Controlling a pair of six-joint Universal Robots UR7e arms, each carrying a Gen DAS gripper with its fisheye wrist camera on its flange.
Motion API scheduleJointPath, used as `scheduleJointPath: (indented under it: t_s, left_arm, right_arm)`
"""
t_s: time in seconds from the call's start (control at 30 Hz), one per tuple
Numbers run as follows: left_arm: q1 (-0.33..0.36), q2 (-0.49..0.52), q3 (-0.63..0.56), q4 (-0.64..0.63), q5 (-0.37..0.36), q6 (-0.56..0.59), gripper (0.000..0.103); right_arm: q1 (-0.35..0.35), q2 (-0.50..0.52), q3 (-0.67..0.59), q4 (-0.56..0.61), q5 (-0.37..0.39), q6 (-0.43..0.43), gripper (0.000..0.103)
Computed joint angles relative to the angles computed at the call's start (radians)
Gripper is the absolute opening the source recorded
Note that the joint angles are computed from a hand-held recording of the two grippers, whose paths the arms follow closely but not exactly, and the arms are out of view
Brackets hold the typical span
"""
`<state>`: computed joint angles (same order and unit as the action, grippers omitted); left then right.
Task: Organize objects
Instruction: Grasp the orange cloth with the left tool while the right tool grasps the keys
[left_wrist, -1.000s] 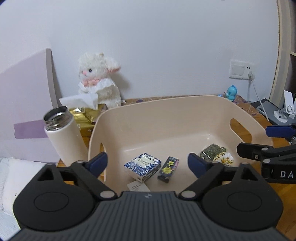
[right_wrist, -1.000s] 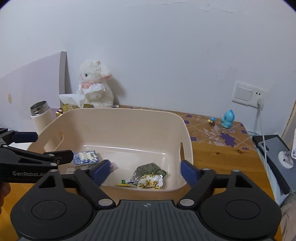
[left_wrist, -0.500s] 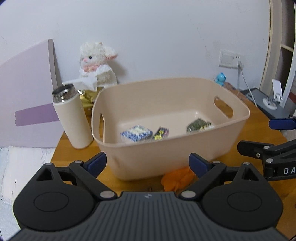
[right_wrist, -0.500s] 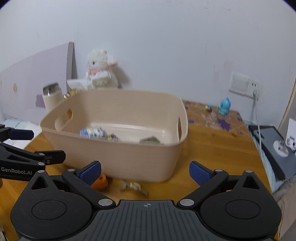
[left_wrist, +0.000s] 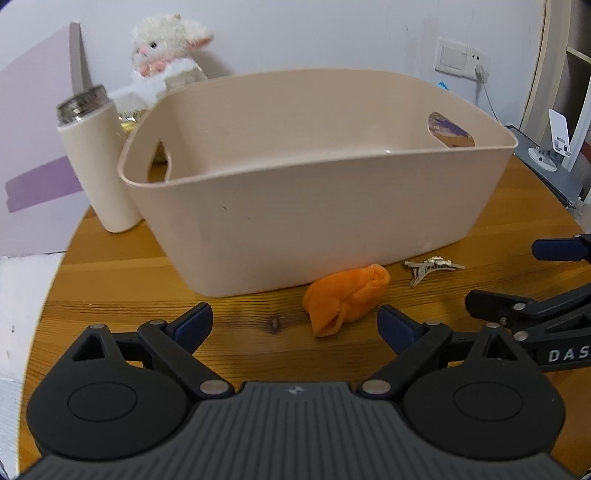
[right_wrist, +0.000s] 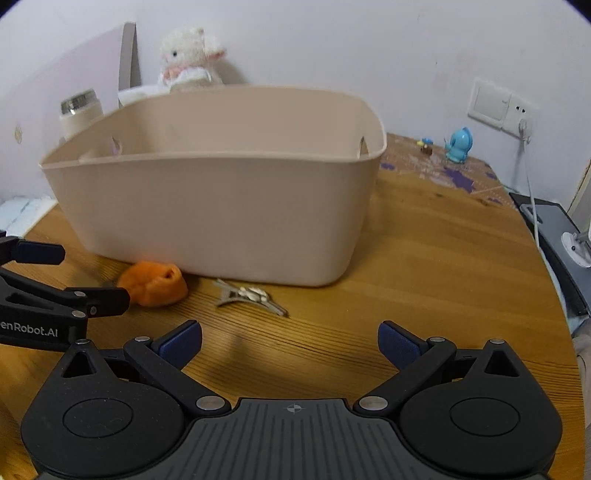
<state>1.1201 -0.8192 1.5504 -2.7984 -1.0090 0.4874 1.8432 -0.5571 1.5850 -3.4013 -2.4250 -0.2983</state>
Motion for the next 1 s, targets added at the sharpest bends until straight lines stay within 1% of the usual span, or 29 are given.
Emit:
scheduleJointPath:
  t_s: [0.23,0.33,0.53,0.63,0.7,0.73,0.77,0.8,0.83,0.87,0.9,0.97,1.0]
  left_arm:
    - [0.024,0.059,-0.066,0.046,-0.008,-0.027,0.096]
    - [0.033,0.079,-0.092,0.055,-0.013,-0.038,0.096]
    - [0.039,0.094,-0.101,0.011,-0.015,-0.02,0.095]
    - [0.04,0.093,-0.099,-0.002,-0.016,-0.021,0.092]
    - [0.04,0.088,-0.09,-0.016,-0.017,-0.016,0.087]
    - [0.039,0.085,-0.083,-0.023,-0.021,-0.011,0.082]
    - [0.037,0.082,-0.076,-0.028,-0.026,-0.003,0.075]
    - [0.035,0.077,-0.068,-0.029,-0.035,0.008,0.07]
    - [0.034,0.072,-0.062,-0.025,-0.047,0.023,0.061]
    - [0.033,0.066,-0.056,-0.021,-0.059,0.035,0.051]
    - [0.033,0.062,-0.051,-0.013,-0.07,0.042,0.046]
    - [0.028,0.054,-0.04,0.0,-0.083,0.05,0.027]
    - [0.028,0.05,-0.035,0.006,-0.092,0.055,0.022]
  right_arm:
    - [-0.036,0.029,-0.034,0.016,0.033,-0.016,0.103]
    - [-0.047,0.036,-0.038,-0.018,0.062,-0.047,0.103]
    - [-0.06,0.049,-0.05,-0.058,0.109,-0.099,0.1]
    - [-0.058,0.057,-0.056,-0.069,0.126,-0.121,0.091]
    - [-0.056,0.061,-0.061,-0.069,0.138,-0.136,0.079]
    - [-0.051,0.062,-0.063,-0.065,0.143,-0.135,0.074]
    - [-0.048,0.064,-0.066,-0.062,0.146,-0.135,0.065]
    - [-0.044,0.067,-0.071,-0.056,0.147,-0.138,0.055]
    - [-0.04,0.068,-0.075,-0.048,0.149,-0.139,0.049]
    - [-0.037,0.069,-0.079,-0.037,0.147,-0.14,0.047]
    - [-0.033,0.07,-0.082,-0.028,0.143,-0.144,0.044]
    - [-0.028,0.071,-0.083,-0.018,0.143,-0.149,0.039]
    - [-0.024,0.07,-0.081,-0.011,0.138,-0.148,0.039]
